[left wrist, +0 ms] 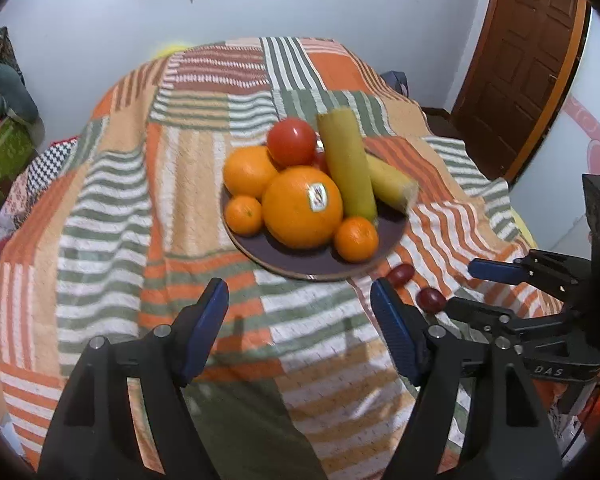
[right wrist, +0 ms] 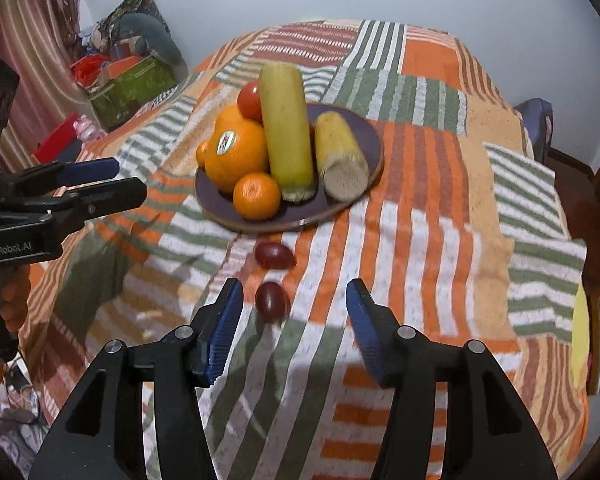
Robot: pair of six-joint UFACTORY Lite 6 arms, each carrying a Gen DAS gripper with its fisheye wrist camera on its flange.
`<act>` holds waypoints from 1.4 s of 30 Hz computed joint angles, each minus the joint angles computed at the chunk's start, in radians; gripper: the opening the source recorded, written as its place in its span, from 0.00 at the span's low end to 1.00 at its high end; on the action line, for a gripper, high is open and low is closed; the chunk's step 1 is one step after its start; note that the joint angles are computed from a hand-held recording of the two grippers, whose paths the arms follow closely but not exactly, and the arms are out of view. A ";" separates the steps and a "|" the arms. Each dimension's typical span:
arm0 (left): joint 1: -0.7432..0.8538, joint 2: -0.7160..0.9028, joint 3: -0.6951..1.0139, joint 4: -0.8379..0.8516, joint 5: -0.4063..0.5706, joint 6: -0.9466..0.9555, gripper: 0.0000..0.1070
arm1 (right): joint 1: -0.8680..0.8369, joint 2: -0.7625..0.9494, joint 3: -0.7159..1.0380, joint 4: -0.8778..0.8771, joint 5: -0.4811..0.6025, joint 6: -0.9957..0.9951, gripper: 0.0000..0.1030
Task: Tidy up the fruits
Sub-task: 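Move both tools down toward the two dark red grapes, then grasp a dark red grape with the right tool while the left tool grasps the other grape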
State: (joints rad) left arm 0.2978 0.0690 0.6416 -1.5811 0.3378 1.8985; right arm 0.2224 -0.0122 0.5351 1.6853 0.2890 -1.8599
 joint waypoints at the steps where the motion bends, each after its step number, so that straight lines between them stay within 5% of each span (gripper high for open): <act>1: -0.009 0.004 -0.012 -0.038 -0.005 0.035 0.69 | 0.002 0.007 -0.004 0.024 0.004 -0.023 0.49; 6: -0.055 0.030 -0.052 -0.228 -0.034 0.209 0.69 | 0.014 0.101 0.027 0.121 0.033 -0.113 0.48; 11: -0.092 0.062 -0.051 -0.327 -0.031 0.307 0.69 | 0.045 0.128 0.019 0.293 0.025 -0.279 0.33; 17: -0.185 0.103 -0.032 -0.495 -0.057 0.451 0.68 | -0.013 0.106 -0.006 0.225 0.096 -0.252 0.18; 27: -0.298 0.278 0.124 -0.377 -0.090 0.251 0.68 | -0.167 0.020 -0.042 0.100 0.149 -0.197 0.16; 36: -0.369 0.311 0.165 -0.643 -0.116 0.490 0.53 | -0.231 0.040 -0.042 0.025 0.193 -0.157 0.17; 42: -0.357 0.308 0.160 -0.623 -0.104 0.477 0.41 | -0.231 0.050 -0.032 -0.008 0.210 -0.129 0.17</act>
